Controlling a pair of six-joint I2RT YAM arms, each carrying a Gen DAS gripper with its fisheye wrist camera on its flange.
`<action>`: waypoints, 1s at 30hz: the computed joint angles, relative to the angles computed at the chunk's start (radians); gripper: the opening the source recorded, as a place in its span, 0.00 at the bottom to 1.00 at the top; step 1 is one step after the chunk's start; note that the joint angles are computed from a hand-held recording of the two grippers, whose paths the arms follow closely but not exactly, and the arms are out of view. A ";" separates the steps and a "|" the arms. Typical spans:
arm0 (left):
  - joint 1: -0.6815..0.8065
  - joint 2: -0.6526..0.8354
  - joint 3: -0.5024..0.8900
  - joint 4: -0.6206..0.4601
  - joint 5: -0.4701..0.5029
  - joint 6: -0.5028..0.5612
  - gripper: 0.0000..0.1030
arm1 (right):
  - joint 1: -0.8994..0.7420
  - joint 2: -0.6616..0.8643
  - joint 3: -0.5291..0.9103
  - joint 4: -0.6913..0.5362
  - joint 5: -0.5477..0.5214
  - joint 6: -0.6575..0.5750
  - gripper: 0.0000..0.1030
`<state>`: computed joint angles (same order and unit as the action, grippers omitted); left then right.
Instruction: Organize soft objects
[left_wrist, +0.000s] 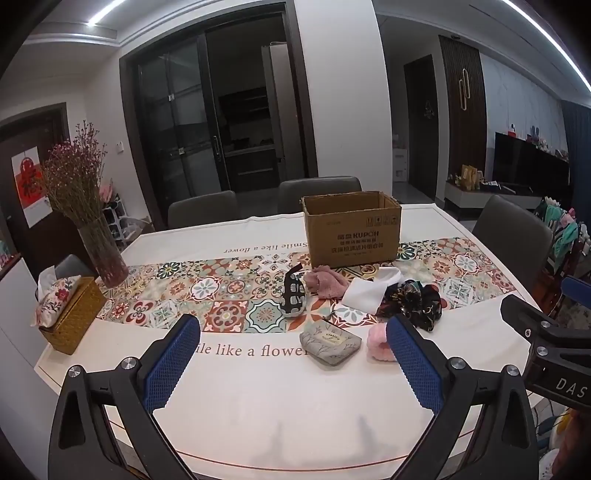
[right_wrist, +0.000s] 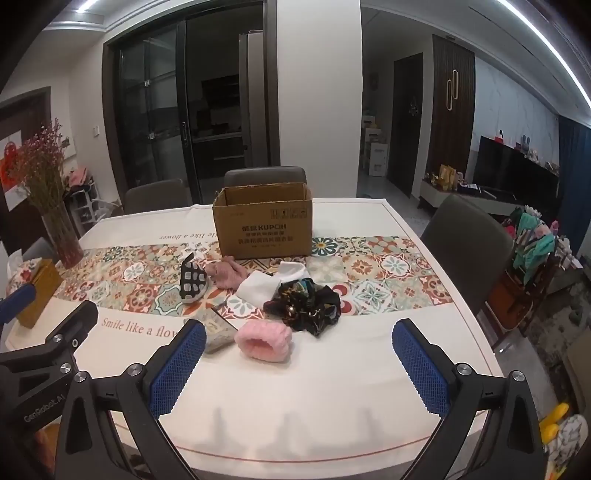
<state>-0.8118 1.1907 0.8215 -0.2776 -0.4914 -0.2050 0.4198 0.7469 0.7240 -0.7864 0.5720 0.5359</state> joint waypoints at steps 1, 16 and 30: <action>-0.002 -0.002 -0.003 0.001 -0.002 -0.002 1.00 | 0.001 -0.001 -0.002 0.001 0.001 0.001 0.99; -0.015 -0.002 0.002 -0.005 -0.021 -0.005 1.00 | 0.003 -0.005 -0.002 -0.001 -0.002 0.005 0.99; -0.017 -0.001 0.007 -0.009 -0.024 -0.006 1.00 | -0.017 -0.011 0.003 -0.002 -0.018 -0.010 0.99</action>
